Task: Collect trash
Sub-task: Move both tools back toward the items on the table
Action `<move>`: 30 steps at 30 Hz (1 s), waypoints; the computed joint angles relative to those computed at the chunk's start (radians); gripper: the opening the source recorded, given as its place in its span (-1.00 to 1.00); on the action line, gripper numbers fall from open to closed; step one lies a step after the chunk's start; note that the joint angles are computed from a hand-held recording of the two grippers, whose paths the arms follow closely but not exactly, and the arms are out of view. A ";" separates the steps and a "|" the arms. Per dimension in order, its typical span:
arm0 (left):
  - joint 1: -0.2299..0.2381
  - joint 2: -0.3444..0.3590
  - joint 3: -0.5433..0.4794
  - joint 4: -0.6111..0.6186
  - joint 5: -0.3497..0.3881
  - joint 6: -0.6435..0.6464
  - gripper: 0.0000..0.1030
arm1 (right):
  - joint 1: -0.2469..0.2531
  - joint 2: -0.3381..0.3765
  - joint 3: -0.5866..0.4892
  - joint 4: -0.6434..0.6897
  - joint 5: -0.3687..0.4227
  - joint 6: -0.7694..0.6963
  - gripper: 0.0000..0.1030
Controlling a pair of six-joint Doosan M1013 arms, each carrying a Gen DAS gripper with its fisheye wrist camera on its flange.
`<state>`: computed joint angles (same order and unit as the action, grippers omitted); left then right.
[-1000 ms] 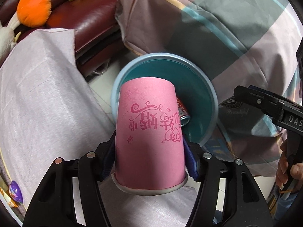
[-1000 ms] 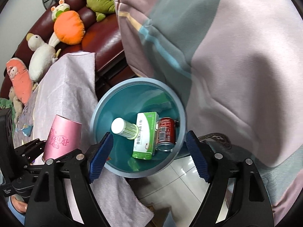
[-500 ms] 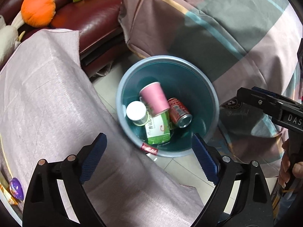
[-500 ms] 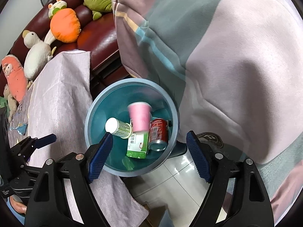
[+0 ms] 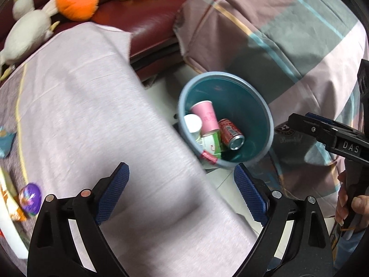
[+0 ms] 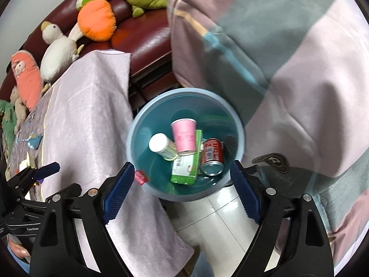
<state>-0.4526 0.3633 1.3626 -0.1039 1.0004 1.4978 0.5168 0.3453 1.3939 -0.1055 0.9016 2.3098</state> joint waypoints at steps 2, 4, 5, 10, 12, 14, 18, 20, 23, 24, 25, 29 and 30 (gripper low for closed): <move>0.013 -0.020 0.023 0.007 -0.012 -0.013 0.80 | 0.013 0.009 -0.015 0.009 0.005 -0.010 0.57; 0.027 -0.039 0.044 0.014 -0.023 -0.023 0.80 | 0.027 0.018 -0.031 0.019 0.010 -0.027 0.57; 0.032 -0.047 0.054 0.016 -0.027 -0.027 0.80 | 0.032 0.022 -0.039 0.023 0.013 -0.036 0.57; 0.075 -0.101 0.118 0.022 -0.056 -0.052 0.80 | 0.071 0.050 -0.090 0.033 0.039 -0.080 0.57; 0.092 -0.120 0.142 0.018 -0.068 -0.060 0.80 | 0.086 0.060 -0.112 0.033 0.053 -0.096 0.57; 0.111 -0.142 0.167 0.016 -0.082 -0.068 0.80 | 0.103 0.073 -0.137 0.034 0.072 -0.116 0.57; 0.146 -0.184 0.215 0.009 -0.110 -0.084 0.80 | 0.135 0.101 -0.189 0.045 0.109 -0.152 0.57; 0.163 -0.206 0.239 0.010 -0.124 -0.091 0.80 | 0.152 0.118 -0.221 0.054 0.131 -0.175 0.57; 0.182 -0.234 0.272 0.017 -0.144 -0.091 0.80 | 0.174 0.138 -0.251 0.085 0.155 -0.208 0.57; 0.189 -0.244 0.285 0.017 -0.150 -0.089 0.80 | 0.182 0.147 -0.262 0.103 0.165 -0.222 0.57; 0.196 -0.253 0.296 0.017 -0.154 -0.088 0.80 | 0.191 0.157 -0.275 0.122 0.180 -0.241 0.57; 0.231 -0.286 0.341 0.012 -0.174 -0.096 0.80 | 0.229 0.194 -0.322 0.157 0.243 -0.302 0.57; 0.241 -0.293 0.351 0.003 -0.178 -0.093 0.80 | 0.240 0.204 -0.333 0.171 0.260 -0.322 0.57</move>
